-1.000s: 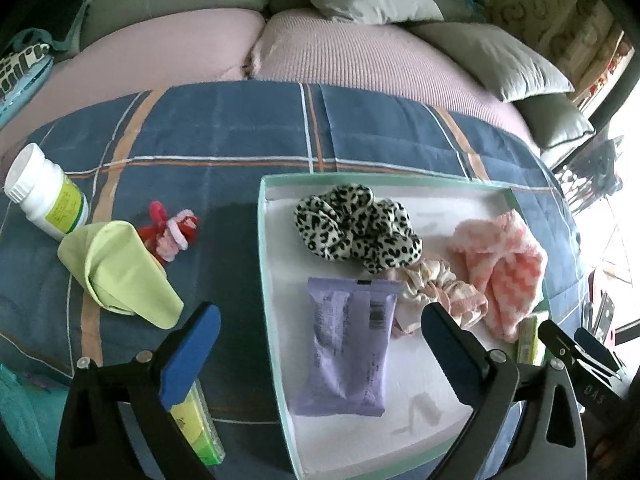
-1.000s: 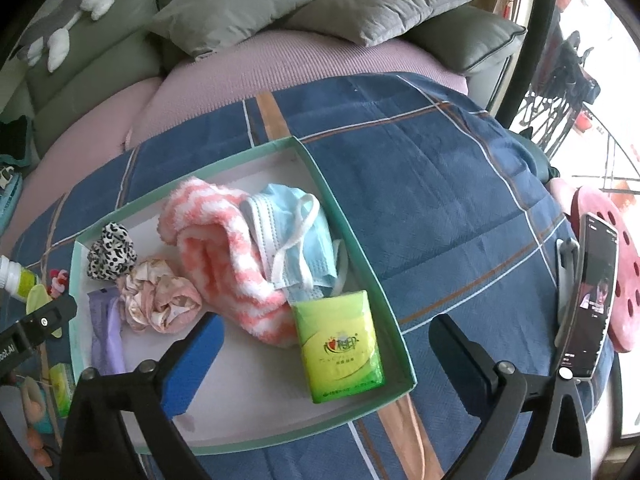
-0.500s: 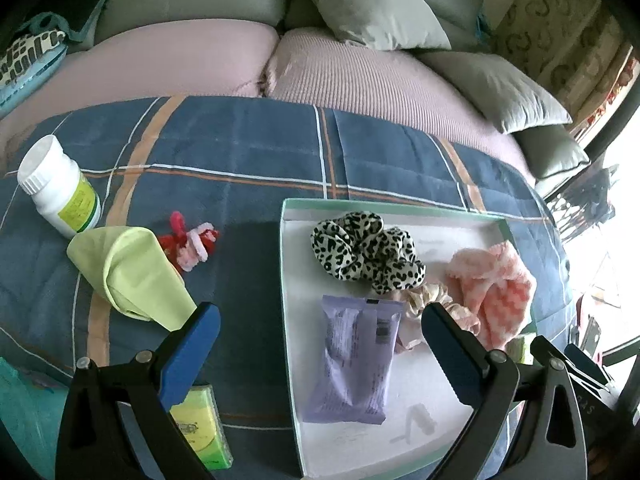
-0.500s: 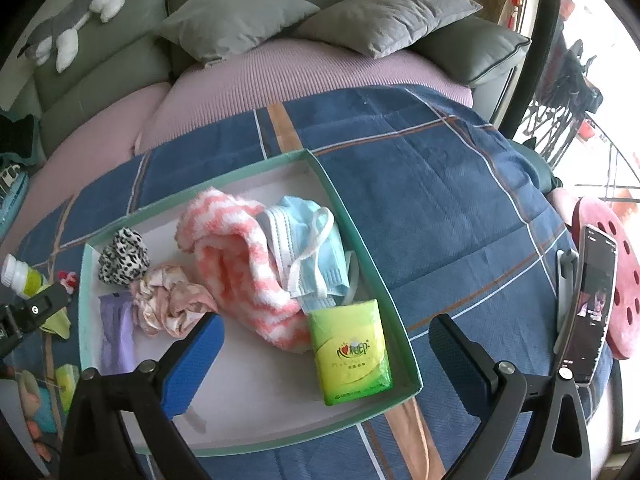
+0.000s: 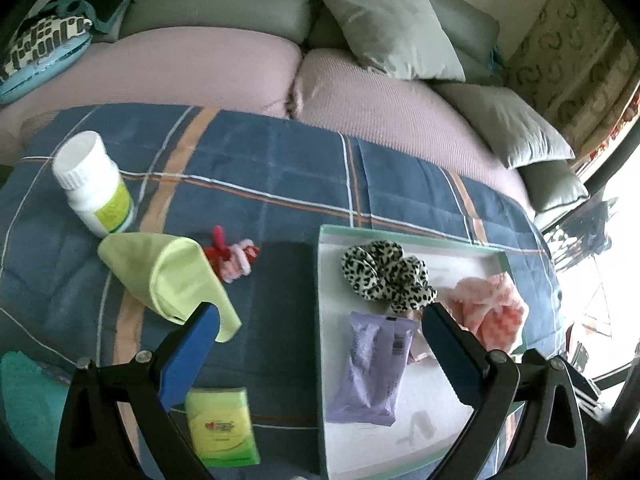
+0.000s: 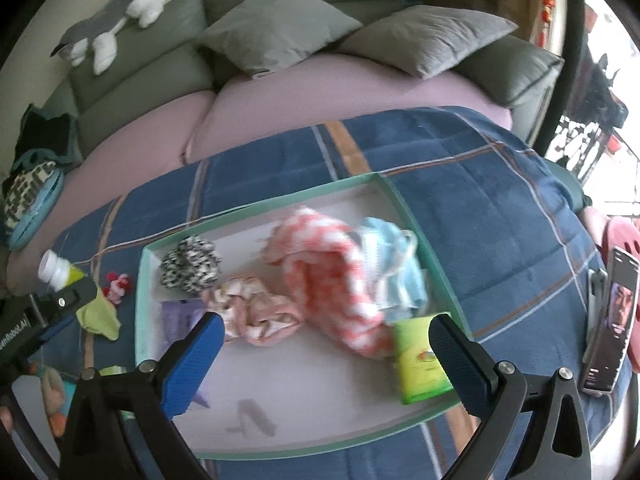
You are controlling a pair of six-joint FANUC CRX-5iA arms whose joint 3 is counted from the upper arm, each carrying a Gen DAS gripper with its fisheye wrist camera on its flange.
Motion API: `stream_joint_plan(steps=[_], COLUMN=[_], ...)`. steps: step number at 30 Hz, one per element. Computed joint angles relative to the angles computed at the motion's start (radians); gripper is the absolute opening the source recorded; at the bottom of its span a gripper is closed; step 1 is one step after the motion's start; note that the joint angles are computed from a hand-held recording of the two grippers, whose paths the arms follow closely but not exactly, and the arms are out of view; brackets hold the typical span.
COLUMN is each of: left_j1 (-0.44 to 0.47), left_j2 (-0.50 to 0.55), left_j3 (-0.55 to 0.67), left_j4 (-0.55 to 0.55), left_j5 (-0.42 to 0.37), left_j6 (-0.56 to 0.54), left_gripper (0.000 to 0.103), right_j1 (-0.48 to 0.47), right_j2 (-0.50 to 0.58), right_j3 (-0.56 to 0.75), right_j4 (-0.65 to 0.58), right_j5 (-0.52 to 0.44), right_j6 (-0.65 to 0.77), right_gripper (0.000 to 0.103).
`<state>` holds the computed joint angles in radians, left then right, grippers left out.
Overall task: Organize soft objects
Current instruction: 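Move the left gripper from the tray toward the lime green cloth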
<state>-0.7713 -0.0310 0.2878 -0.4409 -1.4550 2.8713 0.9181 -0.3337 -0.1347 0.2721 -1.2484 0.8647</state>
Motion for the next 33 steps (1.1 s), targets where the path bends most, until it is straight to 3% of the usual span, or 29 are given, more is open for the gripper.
stream_joint_plan(steps=[8, 17, 26, 33], left_j1=[-0.039, -0.122, -0.149, -0.125], left_j2=[-0.080, -0.179, -0.266, -0.311], left_j3=[-0.025, -0.049, -0.103, -0.137], left_j4=[-0.104, -0.247, -0.268, -0.240], left_j5=[-0.094, -0.271, -0.338, -0.379], left_j6=[0.111, 0.250, 0.320, 0.294], left_gripper=[0.101, 0.101, 0.101, 0.101], right_j1=[0.091, 0.166, 0.222, 0.244], right_j2=[0.027, 0.076, 0.117, 0.150], right_j3=[0.016, 0.047, 0.077, 0.094], right_j4=[-0.002, -0.022, -0.058, -0.087], right_j5=[0.021, 0.037, 0.061, 0.095], right_j6=[0.023, 0.058, 0.092, 0.120], right_gripper=[0.103, 0.103, 0.103, 0.103])
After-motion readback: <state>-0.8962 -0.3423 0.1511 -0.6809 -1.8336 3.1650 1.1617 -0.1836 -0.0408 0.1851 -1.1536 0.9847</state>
